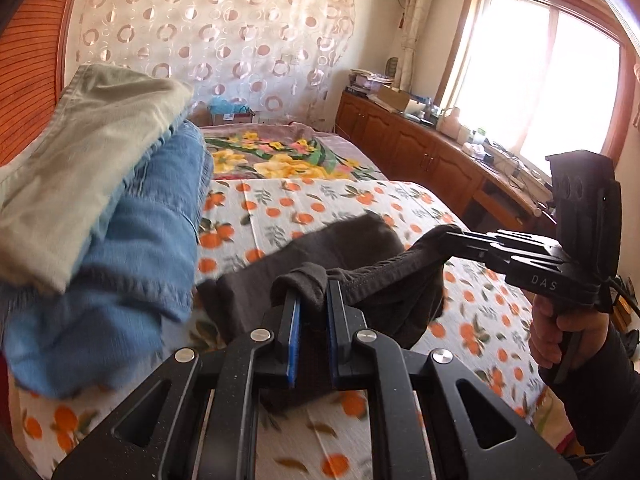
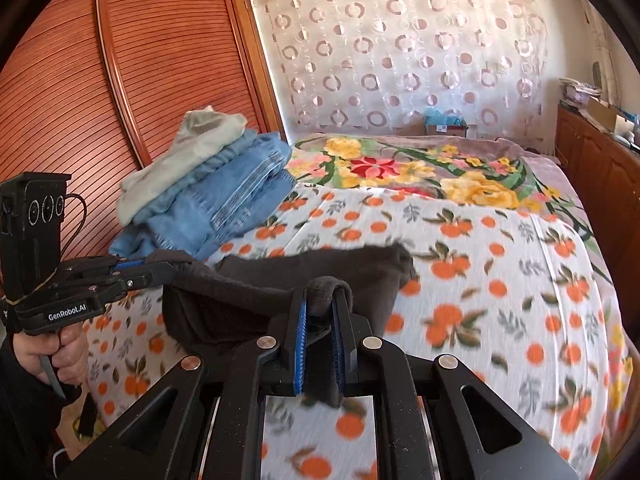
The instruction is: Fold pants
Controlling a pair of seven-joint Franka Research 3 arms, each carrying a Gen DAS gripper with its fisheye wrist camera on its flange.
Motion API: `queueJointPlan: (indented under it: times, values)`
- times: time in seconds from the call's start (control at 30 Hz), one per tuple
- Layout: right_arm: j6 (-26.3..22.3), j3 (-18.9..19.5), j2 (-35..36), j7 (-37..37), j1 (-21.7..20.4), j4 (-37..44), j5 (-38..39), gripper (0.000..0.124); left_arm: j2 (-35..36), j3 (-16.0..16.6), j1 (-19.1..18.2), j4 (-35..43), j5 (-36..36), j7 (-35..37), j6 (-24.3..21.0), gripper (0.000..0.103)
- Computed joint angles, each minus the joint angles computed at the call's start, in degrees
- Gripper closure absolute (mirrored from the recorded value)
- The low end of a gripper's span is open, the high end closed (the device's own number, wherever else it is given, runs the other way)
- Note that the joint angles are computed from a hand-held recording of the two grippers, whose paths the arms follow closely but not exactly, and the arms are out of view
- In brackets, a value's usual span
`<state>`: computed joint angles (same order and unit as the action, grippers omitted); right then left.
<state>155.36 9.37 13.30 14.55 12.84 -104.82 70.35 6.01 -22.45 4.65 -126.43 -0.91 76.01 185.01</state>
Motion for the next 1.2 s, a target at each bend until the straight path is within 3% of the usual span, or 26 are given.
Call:
queueJointPlan:
  times: [0.27,0.43,0.57,0.63,0.7,0.77,0.87,1.1,1.2]
  values:
    - [-1.34,0.44,10.82,11.62,0.41,12.9,-14.12,0.113,4.18,6.93,-4.73,6.03,4.71,-3.62,-3.45,0.091]
    - [-2.88,1.48,14.73,17.95,-0.19,17.8,-20.6,0.109,5.98,7.87,-5.38,8.77,5.94,-4.58,-6.17,0.087]
    - [-1.36,3.25,14.17,17.73,-1.77,17.27,-20.59,0.1,6.39,6.82,-4.45,9.41,4.91,-3.58,-6.72,0.076]
    - [-0.42,3.98,14.07,17.21,-2.37,17.01,-19.63,0.097,6.19,9.14,-6.4,9.38,6.79,-5.32,-6.49,0.063]
    - [0.19,4.45,13.19,16.08,-2.97,15.84,-18.81,0.096,6.1,9.78,-6.88,9.22,7.86,-5.99,-5.64,0.056]
    - [0.54,4.17,12.6,15.7,-2.88,14.95,-19.09,0.092,6.28,9.1,-6.25,9.33,7.96,-5.58,-5.22,0.056]
    - [0.89,3.62,11.95,16.07,-2.46,13.65,-20.13,0.09,6.34,12.1,-8.9,9.66,10.99,-8.36,-5.54,0.056]
    - [-3.8,2.34,12.05,18.33,-0.98,13.46,-25.65,0.088,6.89,14.32,-11.08,9.96,15.48,-12.33,-7.03,0.056]
    - [-4.73,2.08,12.2,18.85,-0.43,13.4,-27.3,0.088,6.89,13.62,-10.64,9.57,15.94,-12.67,-7.62,0.056]
